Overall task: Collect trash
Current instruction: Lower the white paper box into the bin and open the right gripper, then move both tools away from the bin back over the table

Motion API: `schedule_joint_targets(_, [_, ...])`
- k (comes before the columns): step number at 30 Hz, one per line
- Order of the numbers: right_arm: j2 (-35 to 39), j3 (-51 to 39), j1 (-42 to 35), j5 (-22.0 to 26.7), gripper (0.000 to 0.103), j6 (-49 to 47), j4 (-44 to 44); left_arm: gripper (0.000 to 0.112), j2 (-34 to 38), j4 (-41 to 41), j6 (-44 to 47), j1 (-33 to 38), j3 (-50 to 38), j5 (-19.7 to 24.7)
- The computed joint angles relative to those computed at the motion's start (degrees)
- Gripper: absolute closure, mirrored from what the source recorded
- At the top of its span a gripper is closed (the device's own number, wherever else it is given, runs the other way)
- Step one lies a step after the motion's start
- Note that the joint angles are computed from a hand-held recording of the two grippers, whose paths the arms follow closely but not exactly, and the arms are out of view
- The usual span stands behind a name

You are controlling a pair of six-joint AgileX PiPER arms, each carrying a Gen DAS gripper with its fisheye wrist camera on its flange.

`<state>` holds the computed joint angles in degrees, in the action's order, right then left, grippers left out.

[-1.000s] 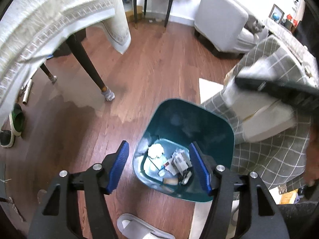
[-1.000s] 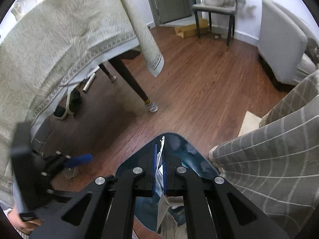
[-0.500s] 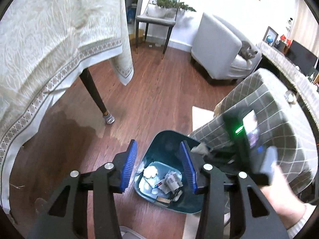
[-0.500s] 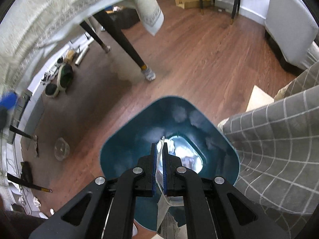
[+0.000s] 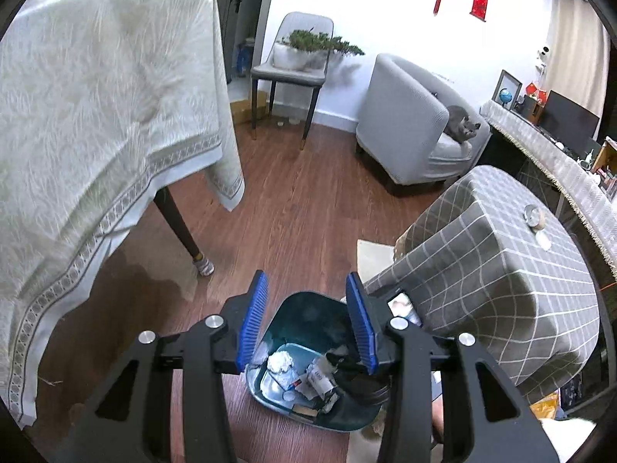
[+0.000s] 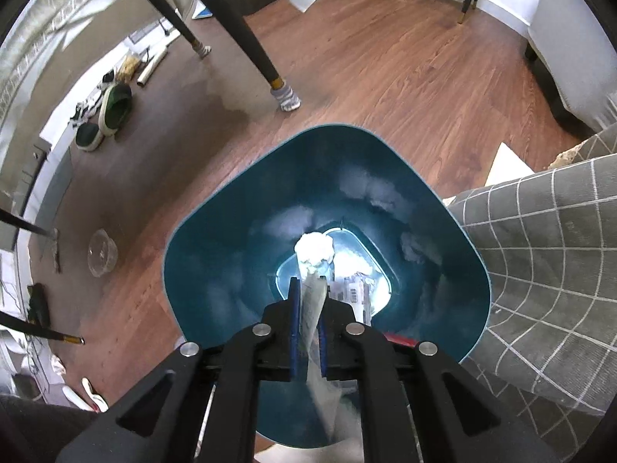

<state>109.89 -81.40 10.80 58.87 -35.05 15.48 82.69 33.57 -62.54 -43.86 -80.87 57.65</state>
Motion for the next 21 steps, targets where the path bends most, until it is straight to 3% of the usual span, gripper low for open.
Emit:
schedule_joint_targets(3, [0.5, -0.3, 0.0, 0.2, 0.093, -0.1, -0.5, 0.068, 0.5, 1.1, -0.2, -1.1, -1.6, 1.0])
schedule_joint_targets(4, [0.5, -0.3, 0.0, 0.1, 0.088, -0.2, -0.7, 0.068, 0.8, 1.4, 0.0, -1.5, -2.3, 1.5])
schedule_joint_targets(5, [0.3, -0.1, -0.1, -0.1, 0.074, -0.3, -1.0, 0.068, 1.1, 1.7, 0.2, -1.8, -2.9, 2.1])
schedule_joint_targets(7, [-0.8, 0.7, -0.2, -0.7, 0.06, -1.0, -0.9, 0.068, 1.9, 2.5, 0.4, -2.3, -4.7, 3.1])
schedule_joint_targets(21, [-12.6, -5.0, -8.5, 6.0, 0.053, -10.9, 12.5, 0.066, 7.1, 6.9, 1.4, -5.2, -17.5, 9.5])
